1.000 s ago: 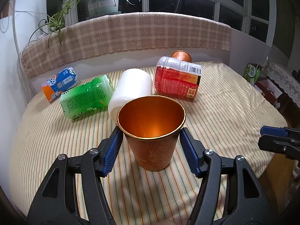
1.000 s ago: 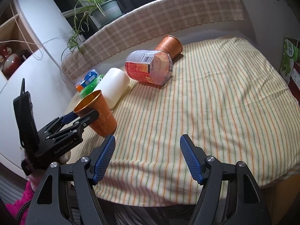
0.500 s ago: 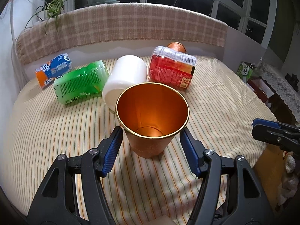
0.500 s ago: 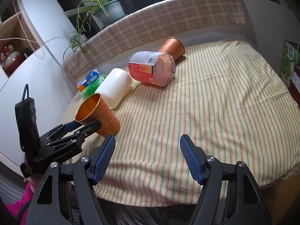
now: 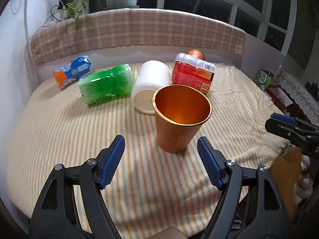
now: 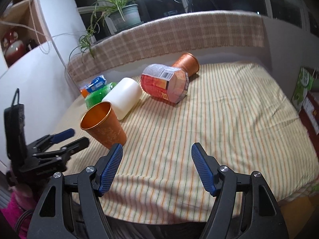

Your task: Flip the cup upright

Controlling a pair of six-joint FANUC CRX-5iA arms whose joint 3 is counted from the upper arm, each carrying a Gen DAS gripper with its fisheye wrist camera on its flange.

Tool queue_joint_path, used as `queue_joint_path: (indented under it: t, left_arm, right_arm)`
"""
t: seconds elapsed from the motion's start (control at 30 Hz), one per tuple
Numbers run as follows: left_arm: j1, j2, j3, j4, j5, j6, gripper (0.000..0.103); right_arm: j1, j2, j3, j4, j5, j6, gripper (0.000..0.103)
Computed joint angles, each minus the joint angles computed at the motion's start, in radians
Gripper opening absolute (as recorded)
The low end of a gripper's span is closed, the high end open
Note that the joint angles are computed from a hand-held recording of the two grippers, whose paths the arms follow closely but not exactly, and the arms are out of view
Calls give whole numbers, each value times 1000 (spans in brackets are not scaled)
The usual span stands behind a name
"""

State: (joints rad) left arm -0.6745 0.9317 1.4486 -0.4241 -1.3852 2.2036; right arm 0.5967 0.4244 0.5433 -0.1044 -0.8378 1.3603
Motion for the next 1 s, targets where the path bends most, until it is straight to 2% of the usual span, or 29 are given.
queue_joint_path:
  t: [0.13,0.2,0.3,0.37,0.53,0.7,0.8,1.0]
  left_arm:
    - [-12,-81,-119,-47,42,51,78]
    - [-20,-109,-155,-78,55,77,78]
    - [-41,-148,-196,-143,71,124,84]
    - [-55,-167,-212,-189,73,145,85]
    - [-92,-187,-213,-302,59,184,88]
    - [-134,-191,-198,-424,36,227,100]
    - [-156,-183,-180,-485,16,233,101]
    - [-173,-170,-149,-536,-7,233,102]
  right_arm:
    - [28,-9,-35,83,41,-23,72]
    - [39,-15,-56,119,64,-32,76]
    - [62,-32,-107,210,117,-70,76]
    - [77,-43,-146,282,158,-106,76]
    - [97,-59,-198,382,217,-160,79]
    - [102,-68,-227,442,259,-221,79]
    - [106,-81,-267,514,299,-294,80]
    - [103,-96,-344,704,373,-482,81]
